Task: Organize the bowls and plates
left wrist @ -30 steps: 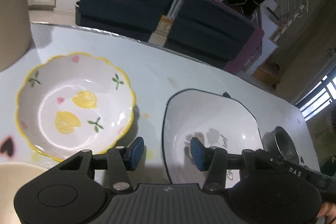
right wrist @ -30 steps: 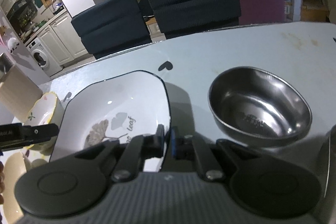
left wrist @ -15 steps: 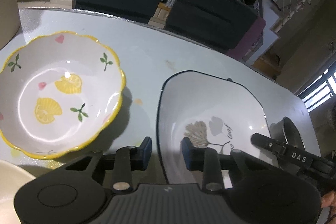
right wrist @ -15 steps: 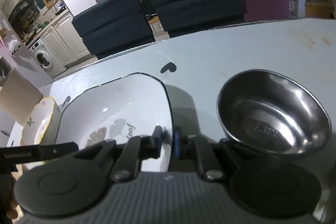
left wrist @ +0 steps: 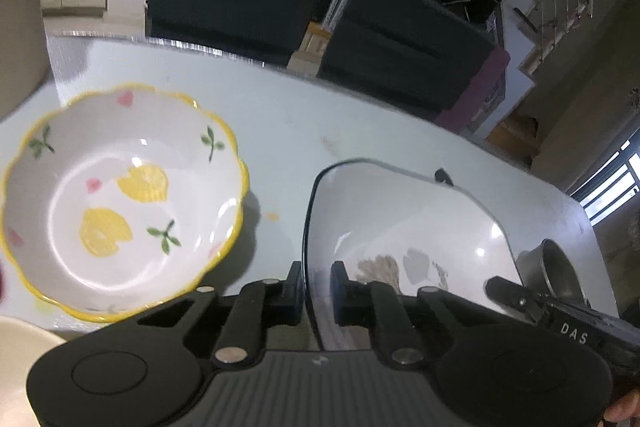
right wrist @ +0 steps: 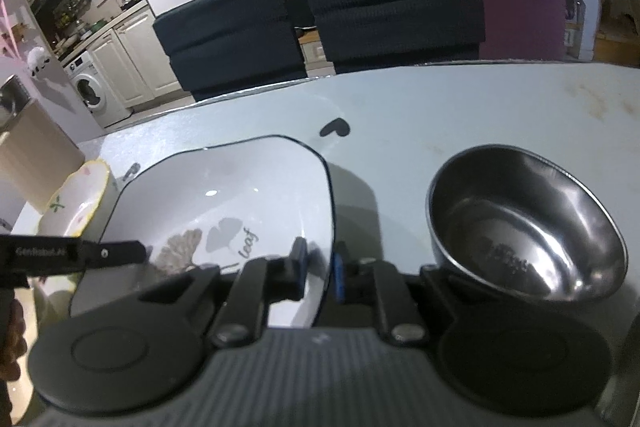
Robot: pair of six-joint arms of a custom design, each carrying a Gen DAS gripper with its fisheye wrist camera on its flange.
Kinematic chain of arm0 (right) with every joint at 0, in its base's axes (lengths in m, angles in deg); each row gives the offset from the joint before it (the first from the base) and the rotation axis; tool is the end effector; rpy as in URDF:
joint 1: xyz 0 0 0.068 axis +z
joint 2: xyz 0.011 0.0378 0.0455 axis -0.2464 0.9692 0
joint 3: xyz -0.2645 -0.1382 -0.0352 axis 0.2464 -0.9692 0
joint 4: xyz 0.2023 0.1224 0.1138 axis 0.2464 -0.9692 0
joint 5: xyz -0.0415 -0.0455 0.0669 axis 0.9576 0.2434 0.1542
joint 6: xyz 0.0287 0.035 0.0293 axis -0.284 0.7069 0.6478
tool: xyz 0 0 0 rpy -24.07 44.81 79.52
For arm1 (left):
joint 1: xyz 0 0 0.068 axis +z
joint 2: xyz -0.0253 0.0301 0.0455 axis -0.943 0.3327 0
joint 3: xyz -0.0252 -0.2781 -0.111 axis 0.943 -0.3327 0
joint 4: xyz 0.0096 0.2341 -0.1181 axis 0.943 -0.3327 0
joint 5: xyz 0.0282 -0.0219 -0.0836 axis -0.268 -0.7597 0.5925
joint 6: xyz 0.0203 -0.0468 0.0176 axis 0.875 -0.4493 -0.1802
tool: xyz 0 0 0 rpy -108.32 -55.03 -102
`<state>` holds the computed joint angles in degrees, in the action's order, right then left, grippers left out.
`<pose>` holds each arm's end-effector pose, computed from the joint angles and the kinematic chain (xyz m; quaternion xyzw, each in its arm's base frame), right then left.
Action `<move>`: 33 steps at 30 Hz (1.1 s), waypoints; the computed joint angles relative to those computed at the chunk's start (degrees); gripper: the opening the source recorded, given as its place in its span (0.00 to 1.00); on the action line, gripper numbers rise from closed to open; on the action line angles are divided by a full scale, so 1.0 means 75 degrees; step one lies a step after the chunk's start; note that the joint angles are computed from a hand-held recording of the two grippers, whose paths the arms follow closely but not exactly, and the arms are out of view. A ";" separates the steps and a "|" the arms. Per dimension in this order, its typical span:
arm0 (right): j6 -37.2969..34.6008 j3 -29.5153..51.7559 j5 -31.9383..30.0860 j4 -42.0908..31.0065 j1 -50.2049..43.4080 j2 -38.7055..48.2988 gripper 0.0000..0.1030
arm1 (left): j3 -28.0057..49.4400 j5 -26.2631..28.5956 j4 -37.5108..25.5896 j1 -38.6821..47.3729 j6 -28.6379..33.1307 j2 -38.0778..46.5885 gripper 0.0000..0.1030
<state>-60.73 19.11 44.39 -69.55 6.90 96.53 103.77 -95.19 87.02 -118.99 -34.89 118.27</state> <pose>0.2335 0.0935 0.1285 -0.0352 0.9326 0.1571 0.3231 0.2083 -0.2180 0.1469 -0.0967 0.9350 -0.1460 0.3084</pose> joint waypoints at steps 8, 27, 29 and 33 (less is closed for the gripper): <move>-0.0079 -0.0025 0.0330 -0.1131 0.0242 -0.1565 0.15 | 0.0150 -0.0729 -0.1078 -0.0644 -0.0181 -0.1143 0.13; 0.2276 0.0396 0.3271 -0.7103 0.4314 -0.7389 0.15 | 0.1369 -0.3835 -0.6626 -0.5528 -0.4319 -0.2869 0.13; 0.3285 0.0548 0.4166 -0.7883 0.5640 -0.7589 0.15 | 0.1493 -0.3958 -0.7206 -0.6103 -0.5171 -0.2728 0.13; 0.5599 0.0766 0.5507 -0.9166 0.8039 -0.7327 0.15 | 0.1714 -0.3977 -0.8237 -0.7234 -0.7133 -0.2193 0.13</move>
<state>-18.73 24.85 85.69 -138.29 67.19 41.59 116.63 -125.01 25.25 -173.25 -88.39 101.82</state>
